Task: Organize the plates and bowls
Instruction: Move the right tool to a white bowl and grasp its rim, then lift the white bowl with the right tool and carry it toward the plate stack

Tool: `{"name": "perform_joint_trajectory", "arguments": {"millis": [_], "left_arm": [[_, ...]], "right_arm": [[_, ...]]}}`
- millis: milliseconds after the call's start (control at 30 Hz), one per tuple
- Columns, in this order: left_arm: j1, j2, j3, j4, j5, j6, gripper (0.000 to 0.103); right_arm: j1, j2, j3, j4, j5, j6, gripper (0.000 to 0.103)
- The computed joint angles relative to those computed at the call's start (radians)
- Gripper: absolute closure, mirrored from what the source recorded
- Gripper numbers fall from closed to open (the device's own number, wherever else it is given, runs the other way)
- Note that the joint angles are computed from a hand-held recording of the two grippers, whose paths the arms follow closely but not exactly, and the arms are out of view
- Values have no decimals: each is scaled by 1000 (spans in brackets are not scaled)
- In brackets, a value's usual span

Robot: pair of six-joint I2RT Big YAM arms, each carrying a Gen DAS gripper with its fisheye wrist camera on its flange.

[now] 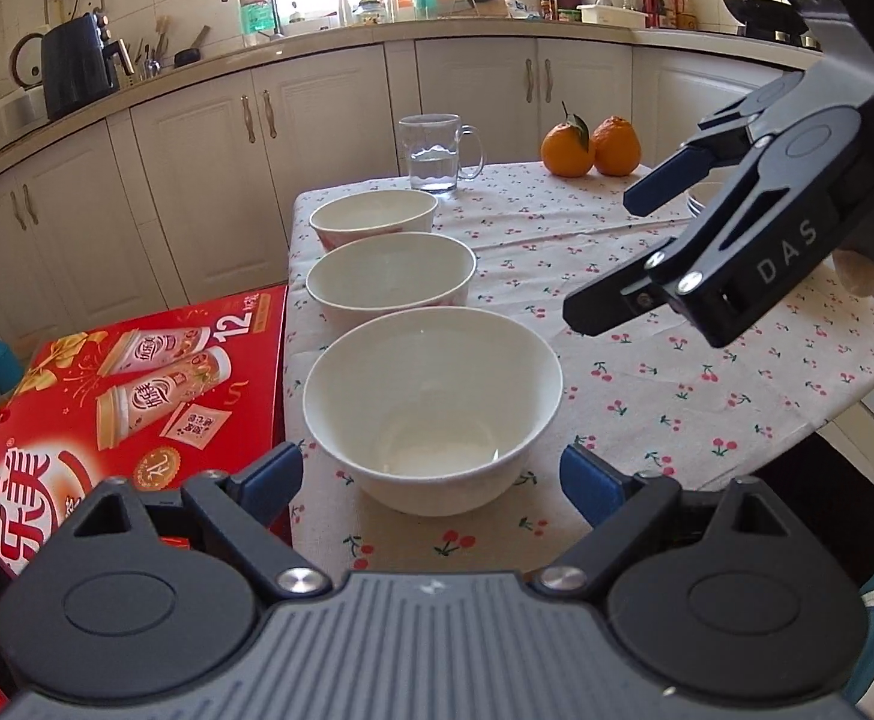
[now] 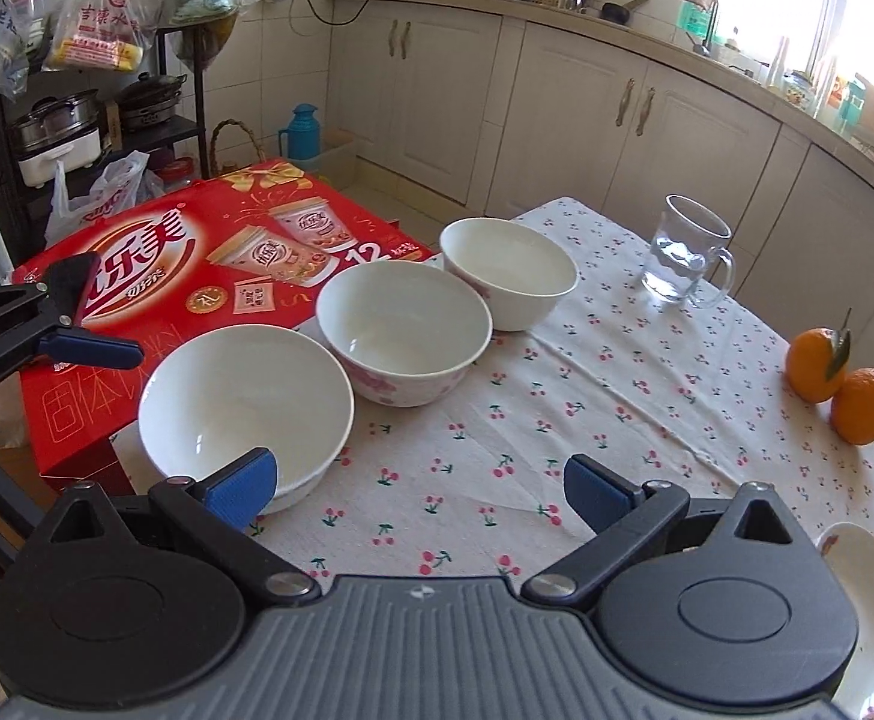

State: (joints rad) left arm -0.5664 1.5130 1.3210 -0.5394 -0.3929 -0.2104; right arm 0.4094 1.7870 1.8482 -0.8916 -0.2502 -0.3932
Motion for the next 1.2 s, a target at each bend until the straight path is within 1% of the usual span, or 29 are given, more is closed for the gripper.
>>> {"name": "perform_joint_trajectory", "arguments": {"millis": [133,367,467,567,633,767,933,1033,1200], "left_arm": [[16,7,-8,9,36,-1,10],[29,21,-6,13,67,5,10],[32,21,-11,24,76,9,11],[35,20,-15,33,82,9,11],[37,19,-19,44,87,9,11],[43,20,-18,48,107,11,13],[49,23,-16,55,117,8,21],[51,24,-13,51,124,8,21],[51,24,-10,45,125,10,21]], "right_arm": [[10,28,29,-20,-46,13,0],[25,88,102,-76,-118,30,0],[31,111,126,-92,-131,29,2],[35,141,163,-125,-144,26,8],[36,160,191,-156,-159,24,17],[39,186,225,-187,-164,18,22],[40,214,261,-221,-168,14,30],[37,227,275,-237,-180,18,35],[30,235,285,-254,-222,25,38]]}}
